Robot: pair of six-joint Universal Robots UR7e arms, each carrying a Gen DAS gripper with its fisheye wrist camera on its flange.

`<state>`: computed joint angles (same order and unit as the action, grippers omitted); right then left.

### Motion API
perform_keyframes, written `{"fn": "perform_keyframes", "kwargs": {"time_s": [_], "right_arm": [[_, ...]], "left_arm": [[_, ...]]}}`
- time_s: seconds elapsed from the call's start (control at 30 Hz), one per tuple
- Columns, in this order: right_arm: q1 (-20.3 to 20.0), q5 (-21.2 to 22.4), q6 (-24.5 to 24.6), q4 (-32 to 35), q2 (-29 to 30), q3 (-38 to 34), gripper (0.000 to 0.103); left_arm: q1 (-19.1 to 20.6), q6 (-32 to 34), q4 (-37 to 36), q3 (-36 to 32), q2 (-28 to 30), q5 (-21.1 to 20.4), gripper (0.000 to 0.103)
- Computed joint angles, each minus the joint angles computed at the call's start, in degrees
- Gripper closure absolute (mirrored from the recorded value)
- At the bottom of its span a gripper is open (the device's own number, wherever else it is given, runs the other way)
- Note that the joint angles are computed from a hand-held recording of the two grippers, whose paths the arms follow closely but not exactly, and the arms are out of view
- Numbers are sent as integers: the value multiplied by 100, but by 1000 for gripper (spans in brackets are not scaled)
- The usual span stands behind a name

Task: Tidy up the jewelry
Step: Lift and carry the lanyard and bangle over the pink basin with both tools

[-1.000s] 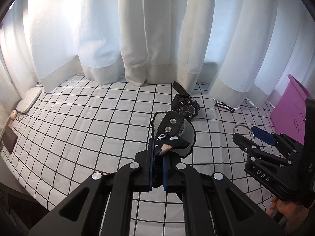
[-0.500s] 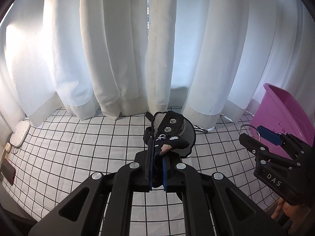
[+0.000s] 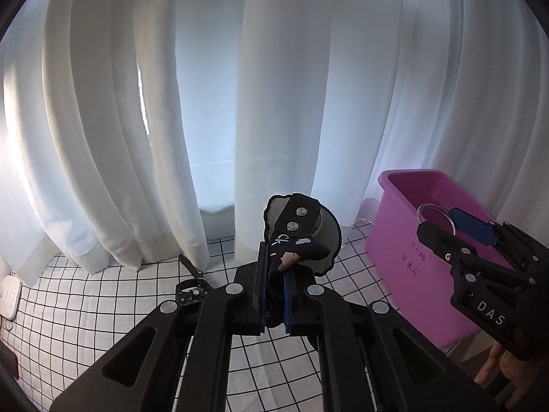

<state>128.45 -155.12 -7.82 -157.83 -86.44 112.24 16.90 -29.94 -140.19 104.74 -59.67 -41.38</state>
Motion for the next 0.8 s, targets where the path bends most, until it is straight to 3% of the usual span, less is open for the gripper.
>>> {"fn": "perform_keyframes", "kwargs": {"time_s": [0.4, 0.5, 0.7, 0.8], "right_arm": [[115, -990, 31, 283, -1012, -27, 51], [93, -1185, 346, 818, -1370, -36, 51], [-182, -1140, 1016, 1944, -1987, -84, 51], [-382, -958, 1112, 2212, -2199, -81, 51]], "left_arm": [[-180, 977, -626, -1339, 1324, -1058, 96], [-238, 1210, -663, -1726, 1746, -1142, 96], [-285, 1266, -332, -2506, 2479, -1438, 96], [-298, 1187, -50, -2850, 2775, -1530, 96]]}}
